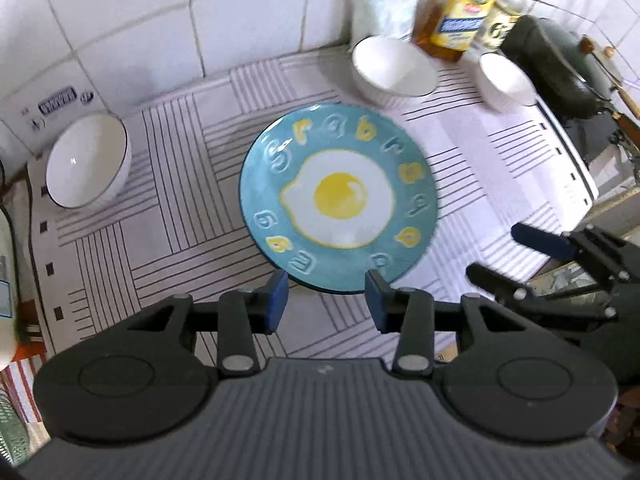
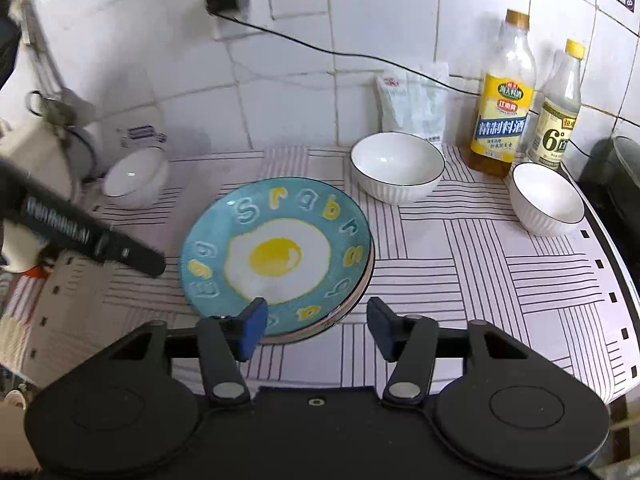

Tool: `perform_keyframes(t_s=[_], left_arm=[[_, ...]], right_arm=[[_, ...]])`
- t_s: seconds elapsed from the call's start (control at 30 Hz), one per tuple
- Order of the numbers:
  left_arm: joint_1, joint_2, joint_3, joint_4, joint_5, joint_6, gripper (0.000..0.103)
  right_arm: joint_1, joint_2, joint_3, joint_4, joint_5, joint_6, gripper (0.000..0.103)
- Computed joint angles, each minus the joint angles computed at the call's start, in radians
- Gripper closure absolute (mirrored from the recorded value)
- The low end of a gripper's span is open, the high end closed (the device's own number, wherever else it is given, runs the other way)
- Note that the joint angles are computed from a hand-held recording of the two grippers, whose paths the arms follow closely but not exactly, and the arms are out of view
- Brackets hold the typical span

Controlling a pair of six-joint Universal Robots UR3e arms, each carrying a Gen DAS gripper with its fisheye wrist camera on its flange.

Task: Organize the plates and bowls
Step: 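Open the left gripper and withdraw it from the plate stack, then reach the left gripper to the white bowl by the bottles and grasp its rim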

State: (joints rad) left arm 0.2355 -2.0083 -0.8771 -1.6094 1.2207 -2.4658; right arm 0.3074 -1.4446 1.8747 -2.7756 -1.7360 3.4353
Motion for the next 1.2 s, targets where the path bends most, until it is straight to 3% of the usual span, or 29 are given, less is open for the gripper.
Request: perform_keyframes(t_s=[0.13,0.2,0.47,0.7,0.93,1.03,1.2], left_arm=[[-0.009,0.083,-0.037,-0.027,-0.014,0.013,0.05],[-0.015,0.115,-0.047,-0.047,-0.021,0.028,0.039],[-0.079,0.238,-0.145,0.009,0.017,0.011,0.032],[-0.165,0.239,-0.112,-0.013,-0.023,-0.057,0.028],[-0.32,0.14,-0.006,0.055,0.026,-0.222,0.024],[-0.388,0.043,0.123,0.051,0.065,-0.297,0.021],[-0.49,-0.194,0.47,-0.024,0.154,-0.407,0.008]], right_arm=[[-0.006,-0.106,0.097,-0.016,-0.018,-0.017,0.039],[-0.019,-0.167,0.139,-0.01,-0.021,-0.019,0.039],[-0.132,-0.447,0.279,0.02,0.052,-0.119,0.037],[-0.427,-0.698,0.354,0.131,0.32,-0.355,0.033],[-0.844,-0.875,0.411,0.307,0.662,-0.589,0.027],[-0.979,-0.871,0.422,0.34,0.779,-0.69,0.012],[-1.104,-0.743,0.458,0.229,0.894,-0.814,0.006]])
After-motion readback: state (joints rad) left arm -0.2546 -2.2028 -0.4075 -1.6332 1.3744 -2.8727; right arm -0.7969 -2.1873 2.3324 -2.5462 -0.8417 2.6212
